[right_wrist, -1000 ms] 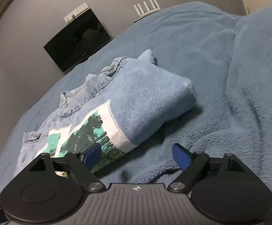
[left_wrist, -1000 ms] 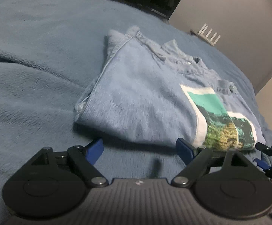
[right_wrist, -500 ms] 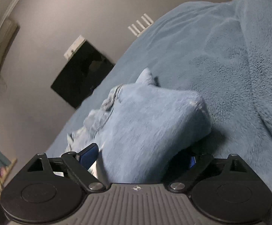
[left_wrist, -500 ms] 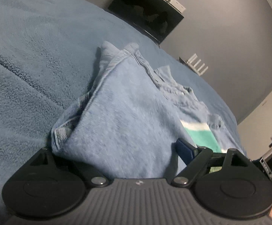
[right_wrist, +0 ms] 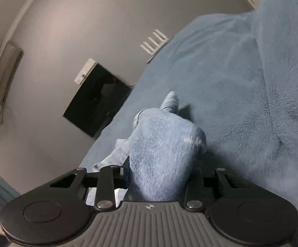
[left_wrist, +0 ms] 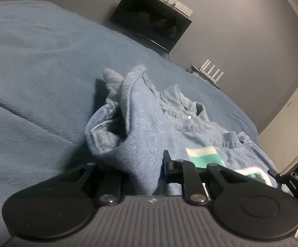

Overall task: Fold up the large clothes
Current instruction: 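Grip the folded edge with the right tool while the left tool grips the bundle side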

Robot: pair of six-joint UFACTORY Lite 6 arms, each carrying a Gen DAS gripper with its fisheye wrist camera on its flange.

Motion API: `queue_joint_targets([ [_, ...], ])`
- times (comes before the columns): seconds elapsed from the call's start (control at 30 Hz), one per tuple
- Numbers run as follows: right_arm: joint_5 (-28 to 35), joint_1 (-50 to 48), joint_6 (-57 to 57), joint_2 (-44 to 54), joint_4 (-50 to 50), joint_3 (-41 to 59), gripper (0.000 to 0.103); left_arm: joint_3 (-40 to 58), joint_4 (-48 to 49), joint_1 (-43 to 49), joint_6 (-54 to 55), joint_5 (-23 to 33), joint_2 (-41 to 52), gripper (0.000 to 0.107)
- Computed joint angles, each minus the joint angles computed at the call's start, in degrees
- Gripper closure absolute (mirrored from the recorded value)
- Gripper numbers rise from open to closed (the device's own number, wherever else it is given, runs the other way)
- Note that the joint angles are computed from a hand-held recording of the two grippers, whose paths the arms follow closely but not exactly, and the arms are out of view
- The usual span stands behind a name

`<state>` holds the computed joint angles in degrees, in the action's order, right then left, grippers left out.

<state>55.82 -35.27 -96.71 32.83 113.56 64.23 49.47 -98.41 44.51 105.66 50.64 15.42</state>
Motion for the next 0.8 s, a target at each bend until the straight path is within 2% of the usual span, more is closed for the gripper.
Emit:
queue_joint_targets([
  [0.13,2.7,-6.2,0.3,-11.8,-8.2,-11.4,0.067,-1.5,12.9,6.7,-6.8,1.8,-5.9,0.095],
  [0.3,6.5,-17.3,3.1,-22.1,-21.4,-22.9,0.068,-4.3,29.0,20.5,-11.5,10.1,-13.7,0.095],
  [0.4,9.5,-24.9,2.6,-28.0,-29.5,-27.9,0.070,-6.2,37.0,29.8,-9.3,14.2,-17.6,0.096],
  [0.47,11.5,-30.1,0.6,-30.2,-34.2,-29.7,0.072,-8.2,39.5,33.9,-5.9,12.0,-20.1,0.096],
  [0.57,9.1,-32.3,-2.7,-31.6,-36.1,-31.9,0.071,-8.6,41.0,36.7,-4.6,10.3,-20.3,0.096],
  [0.63,5.7,-30.7,-3.0,-31.6,-34.2,-32.8,0.066,-7.1,39.5,39.1,-5.4,13.0,-19.3,0.088],
  [0.7,5.3,-31.9,-3.0,-33.5,-34.3,-34.8,0.060,-9.1,36.1,42.0,-2.3,14.4,-22.2,0.062],
  [0.73,5.4,-32.5,-3.4,-35.0,-34.6,-36.0,0.059,-10.7,34.5,42.9,-0.4,15.3,-24.5,0.056],
  [0.77,5.2,-32.5,-3.4,-36.5,-34.9,-37.0,0.050,-12.2,33.4,43.9,2.1,16.7,-26.2,0.046],
  [0.8,5.2,-33.0,-3.1,-37.5,-35.9,-37.8,0.043,-13.5,33.3,44.4,3.4,18.2,-28.0,0.044],
])
